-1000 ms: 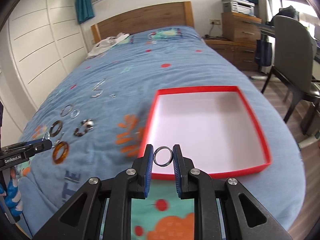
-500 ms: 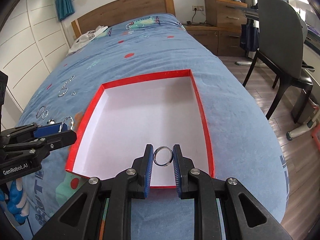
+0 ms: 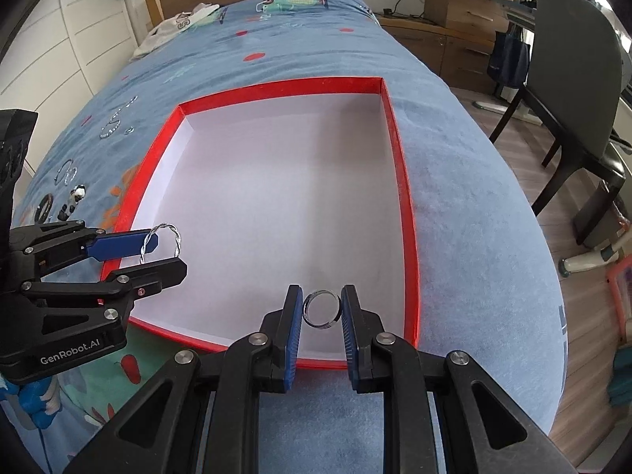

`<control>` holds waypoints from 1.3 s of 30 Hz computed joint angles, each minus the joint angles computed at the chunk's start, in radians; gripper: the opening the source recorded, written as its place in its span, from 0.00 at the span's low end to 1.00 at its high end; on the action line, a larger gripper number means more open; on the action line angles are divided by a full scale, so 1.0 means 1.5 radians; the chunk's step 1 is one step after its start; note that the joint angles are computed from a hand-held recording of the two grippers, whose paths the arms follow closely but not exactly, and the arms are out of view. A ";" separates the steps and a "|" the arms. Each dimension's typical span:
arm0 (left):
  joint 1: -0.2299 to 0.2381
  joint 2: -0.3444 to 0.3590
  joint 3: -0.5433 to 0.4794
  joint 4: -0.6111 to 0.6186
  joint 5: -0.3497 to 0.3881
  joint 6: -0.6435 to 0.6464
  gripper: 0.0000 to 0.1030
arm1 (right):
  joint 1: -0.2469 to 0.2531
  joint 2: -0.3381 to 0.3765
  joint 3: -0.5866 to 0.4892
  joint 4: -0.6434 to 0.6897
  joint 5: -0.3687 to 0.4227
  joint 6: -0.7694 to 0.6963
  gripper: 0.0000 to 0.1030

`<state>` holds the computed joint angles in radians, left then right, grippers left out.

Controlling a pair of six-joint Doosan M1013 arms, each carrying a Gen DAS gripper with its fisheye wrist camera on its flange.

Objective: Organize jewelry
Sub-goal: 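Carry both pieces to the red box and open both grippers to drop them, then move both grippers back over the jewelry on the bed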

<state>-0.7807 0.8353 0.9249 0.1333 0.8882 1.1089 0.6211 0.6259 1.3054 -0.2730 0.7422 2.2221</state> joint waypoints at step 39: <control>0.009 -0.293 0.380 0.294 -0.105 -0.338 0.54 | 0.091 -0.090 0.062 -0.165 -0.076 0.198 0.75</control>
